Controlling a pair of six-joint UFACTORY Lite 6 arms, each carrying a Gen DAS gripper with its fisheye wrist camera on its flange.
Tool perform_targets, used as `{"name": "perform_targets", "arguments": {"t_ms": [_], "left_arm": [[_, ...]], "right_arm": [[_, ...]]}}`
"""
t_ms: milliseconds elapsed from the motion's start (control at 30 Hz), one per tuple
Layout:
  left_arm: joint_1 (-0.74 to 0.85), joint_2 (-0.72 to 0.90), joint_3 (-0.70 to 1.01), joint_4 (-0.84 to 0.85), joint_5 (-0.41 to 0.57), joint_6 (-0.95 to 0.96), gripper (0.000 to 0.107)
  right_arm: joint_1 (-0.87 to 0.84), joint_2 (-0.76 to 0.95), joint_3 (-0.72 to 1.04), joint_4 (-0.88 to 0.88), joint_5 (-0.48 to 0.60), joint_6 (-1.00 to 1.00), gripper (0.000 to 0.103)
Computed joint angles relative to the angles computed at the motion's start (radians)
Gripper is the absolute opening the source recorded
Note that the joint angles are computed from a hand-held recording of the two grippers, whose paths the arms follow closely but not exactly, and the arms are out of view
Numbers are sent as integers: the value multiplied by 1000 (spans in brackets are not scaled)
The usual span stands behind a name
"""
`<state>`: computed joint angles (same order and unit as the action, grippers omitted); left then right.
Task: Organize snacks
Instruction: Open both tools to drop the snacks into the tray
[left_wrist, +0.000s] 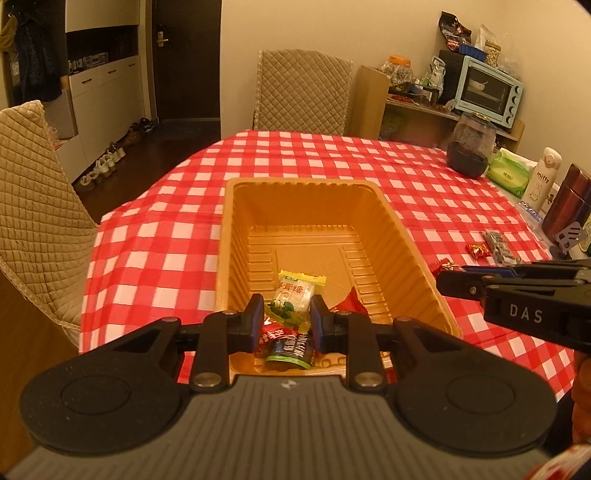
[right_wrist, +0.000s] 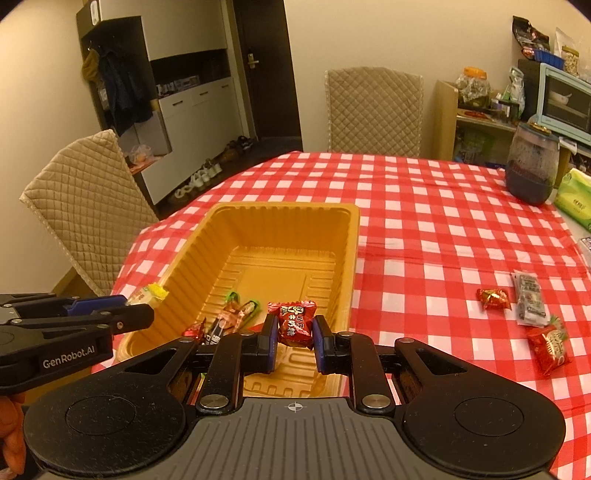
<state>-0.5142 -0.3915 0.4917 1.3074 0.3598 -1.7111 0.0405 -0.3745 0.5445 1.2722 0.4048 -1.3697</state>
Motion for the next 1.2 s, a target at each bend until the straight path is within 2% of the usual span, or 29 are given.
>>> {"name": "perform_targets", "arguments": {"t_ms": [167, 267, 767, 867, 900, 933, 967, 1000, 1200], "left_arm": [[4, 98, 34, 145, -39, -148, 25], [-13, 130, 34, 210, -28, -217, 26], [2, 63, -26, 160, -20, -181, 26], [0, 56, -30, 147, -18, -172, 26], [-2, 52, -33, 144, -16, -173, 26], [-2, 48, -36, 141, -16, -170, 26], [-3, 41, -40, 137, -17, -167, 25], [-7, 34, -44, 129, -14, -164, 26], [-43, 11, -47, 82, 11, -140, 25]], "right_arm": [[-12, 49, 14, 51, -3, -58, 20], [-22, 64, 17, 66, 2, -79, 20], [1, 88, 30, 102, 35, -91, 20], [0, 105, 36, 159, 58, -145, 21], [-9, 111, 38, 170, 78, -156, 22], [-15, 112, 39, 170, 85, -153, 33], [-20, 103, 32, 170, 84, -149, 52], [-31, 89, 23, 170, 87, -151, 56], [-130, -22, -47, 24, 121, -20, 56]]}}
